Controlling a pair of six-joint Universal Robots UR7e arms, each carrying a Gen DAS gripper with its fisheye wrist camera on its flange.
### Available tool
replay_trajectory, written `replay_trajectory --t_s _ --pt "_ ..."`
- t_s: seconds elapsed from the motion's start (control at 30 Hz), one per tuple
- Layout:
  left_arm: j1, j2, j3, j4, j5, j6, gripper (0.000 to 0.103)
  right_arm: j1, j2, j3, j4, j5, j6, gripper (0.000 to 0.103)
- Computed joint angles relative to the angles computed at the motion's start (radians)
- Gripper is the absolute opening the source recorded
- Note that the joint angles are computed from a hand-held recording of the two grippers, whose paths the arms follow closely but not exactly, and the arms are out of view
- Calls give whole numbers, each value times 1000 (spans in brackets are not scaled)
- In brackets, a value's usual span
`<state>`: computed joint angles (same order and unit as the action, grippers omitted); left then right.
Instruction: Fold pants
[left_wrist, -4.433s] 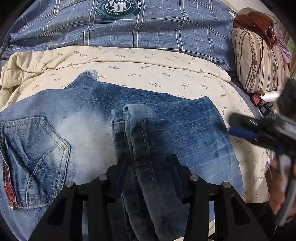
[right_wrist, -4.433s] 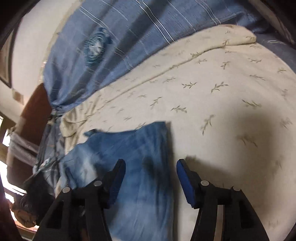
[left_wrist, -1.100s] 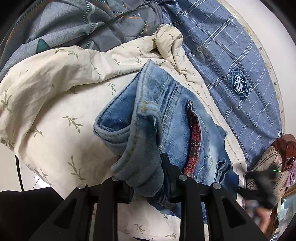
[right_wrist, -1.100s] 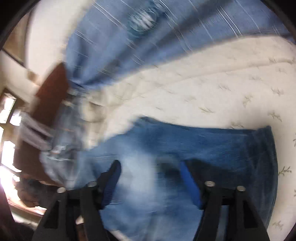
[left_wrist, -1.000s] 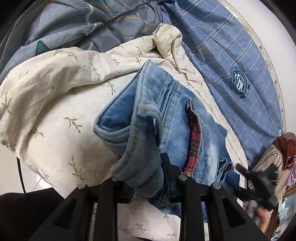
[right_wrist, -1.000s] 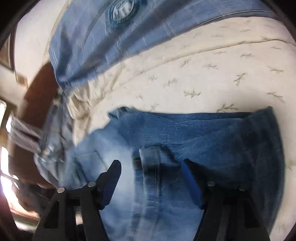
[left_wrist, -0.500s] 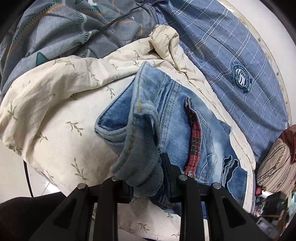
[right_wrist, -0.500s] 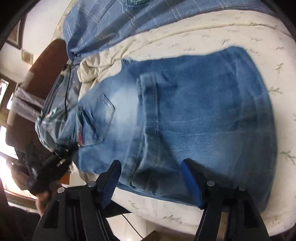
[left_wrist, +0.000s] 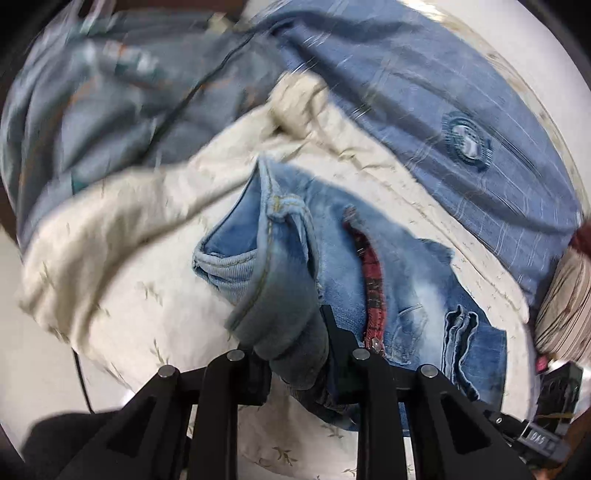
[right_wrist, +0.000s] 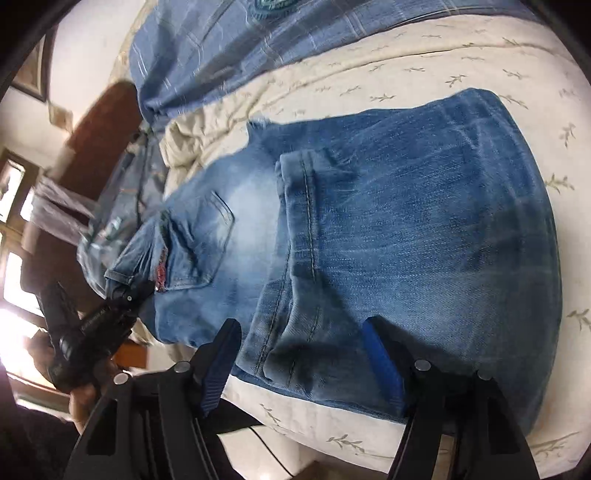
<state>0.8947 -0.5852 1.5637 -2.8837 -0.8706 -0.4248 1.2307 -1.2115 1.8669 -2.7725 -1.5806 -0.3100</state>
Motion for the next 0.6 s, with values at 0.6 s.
replay_trajectory --t_s 0.6 --pt "-266 266 -158 -259 210 931 17 -280 -249 216 -266 536 54 71"
